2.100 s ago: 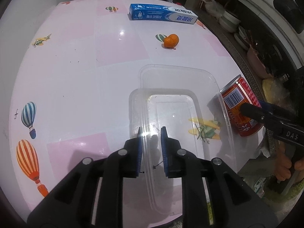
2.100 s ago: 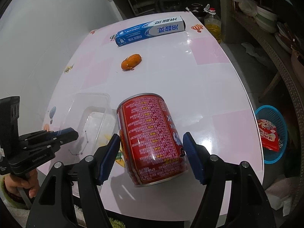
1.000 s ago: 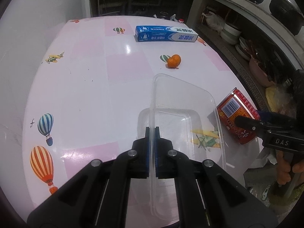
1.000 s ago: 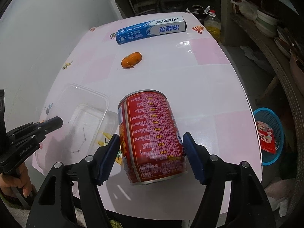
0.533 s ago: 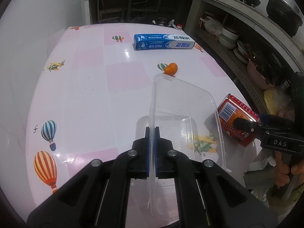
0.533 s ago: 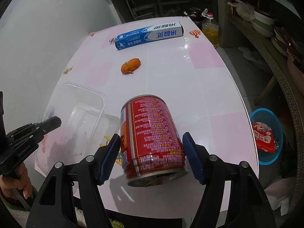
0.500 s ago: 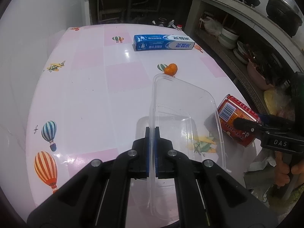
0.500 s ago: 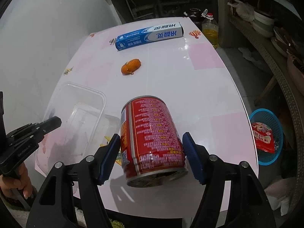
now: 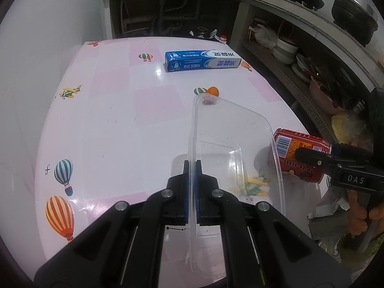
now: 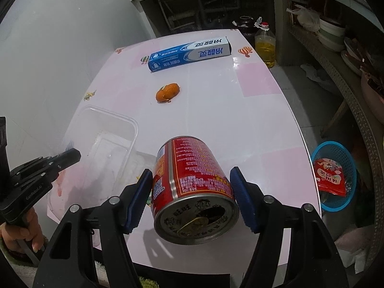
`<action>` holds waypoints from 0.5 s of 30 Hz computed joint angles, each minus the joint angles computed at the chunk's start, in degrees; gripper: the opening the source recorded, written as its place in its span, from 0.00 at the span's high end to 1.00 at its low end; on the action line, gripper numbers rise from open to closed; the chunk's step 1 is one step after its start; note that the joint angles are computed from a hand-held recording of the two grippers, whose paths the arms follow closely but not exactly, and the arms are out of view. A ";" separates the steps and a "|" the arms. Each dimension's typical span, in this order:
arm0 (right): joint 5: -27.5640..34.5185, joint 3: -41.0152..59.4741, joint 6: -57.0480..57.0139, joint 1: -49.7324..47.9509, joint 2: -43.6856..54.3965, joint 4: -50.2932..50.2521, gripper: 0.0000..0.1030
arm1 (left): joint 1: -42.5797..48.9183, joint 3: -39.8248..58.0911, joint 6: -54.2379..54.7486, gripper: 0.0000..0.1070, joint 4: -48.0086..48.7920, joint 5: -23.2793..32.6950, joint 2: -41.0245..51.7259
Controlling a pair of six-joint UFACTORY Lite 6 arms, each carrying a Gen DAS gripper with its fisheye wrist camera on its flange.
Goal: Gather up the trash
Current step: 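Lift the red can with the right tool while the left tool lifts the clear box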
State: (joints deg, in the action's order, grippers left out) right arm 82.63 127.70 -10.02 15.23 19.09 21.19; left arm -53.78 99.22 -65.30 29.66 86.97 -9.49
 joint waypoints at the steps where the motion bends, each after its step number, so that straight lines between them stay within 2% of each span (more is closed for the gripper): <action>1: 0.11 0.26 0.00 -0.13 0.08 0.01 0.37 | -0.38 0.16 -0.28 0.98 0.19 0.20 0.10; 15: 3.24 5.72 0.88 -0.28 2.43 -1.34 0.37 | -0.56 1.11 -0.32 0.98 -0.23 0.35 0.51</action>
